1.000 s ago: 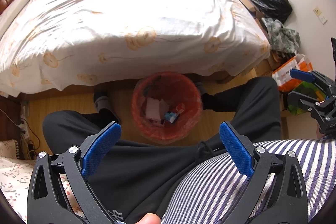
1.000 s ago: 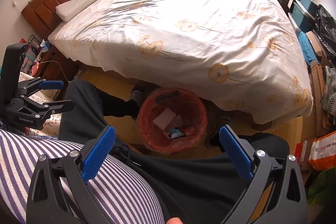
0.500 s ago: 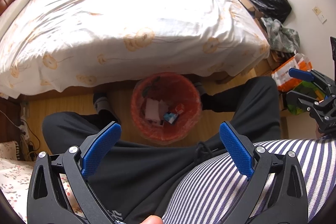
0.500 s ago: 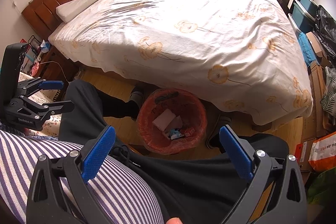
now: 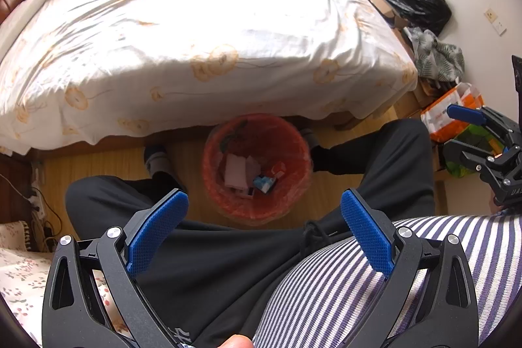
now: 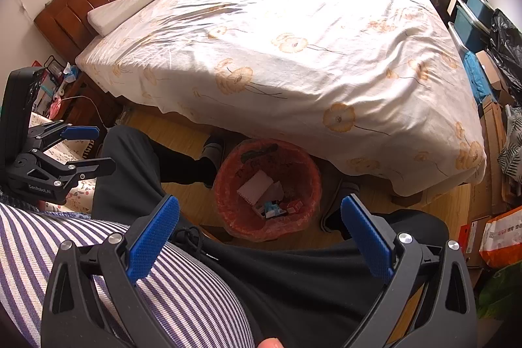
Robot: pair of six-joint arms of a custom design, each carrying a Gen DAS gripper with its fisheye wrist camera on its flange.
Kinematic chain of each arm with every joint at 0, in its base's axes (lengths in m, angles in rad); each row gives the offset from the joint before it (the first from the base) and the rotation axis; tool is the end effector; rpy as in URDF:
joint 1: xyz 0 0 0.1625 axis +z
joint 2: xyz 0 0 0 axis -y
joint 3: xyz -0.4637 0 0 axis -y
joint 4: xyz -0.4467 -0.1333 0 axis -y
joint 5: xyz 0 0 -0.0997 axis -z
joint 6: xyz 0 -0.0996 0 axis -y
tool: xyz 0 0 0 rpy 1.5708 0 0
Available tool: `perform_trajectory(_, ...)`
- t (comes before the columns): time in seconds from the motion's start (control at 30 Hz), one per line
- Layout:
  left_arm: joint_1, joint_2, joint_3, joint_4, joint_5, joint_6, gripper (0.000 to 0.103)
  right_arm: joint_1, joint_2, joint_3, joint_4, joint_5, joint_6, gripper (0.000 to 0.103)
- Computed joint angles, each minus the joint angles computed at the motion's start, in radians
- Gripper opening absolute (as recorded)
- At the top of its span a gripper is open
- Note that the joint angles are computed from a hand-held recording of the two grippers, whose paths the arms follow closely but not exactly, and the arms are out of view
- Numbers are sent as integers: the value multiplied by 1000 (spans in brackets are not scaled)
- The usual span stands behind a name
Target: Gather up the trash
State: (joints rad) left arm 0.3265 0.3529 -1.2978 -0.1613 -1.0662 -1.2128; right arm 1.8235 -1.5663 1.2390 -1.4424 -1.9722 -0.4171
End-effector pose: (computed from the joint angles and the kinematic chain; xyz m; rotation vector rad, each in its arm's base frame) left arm -0.6492 -0.4114 0.2416 0.1927 2.5093 -0.4106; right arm 0.2266 -0.5001 0.6996 0.8411 -2.5846 0.2248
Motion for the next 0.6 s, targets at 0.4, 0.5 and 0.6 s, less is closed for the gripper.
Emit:
perform_trajectory(0.4,1,-5,10,-7,3,7,97,2,7,-6,-3,5,1,98)
perform_trajectory(0.5,1,-6,11,-9,4,8,97,2,7,-5,-5,5,1,98)
perform_trajectory(0.6,1,-5,10,-8,3,7,97,2,7,-6,-5,5,1,98)
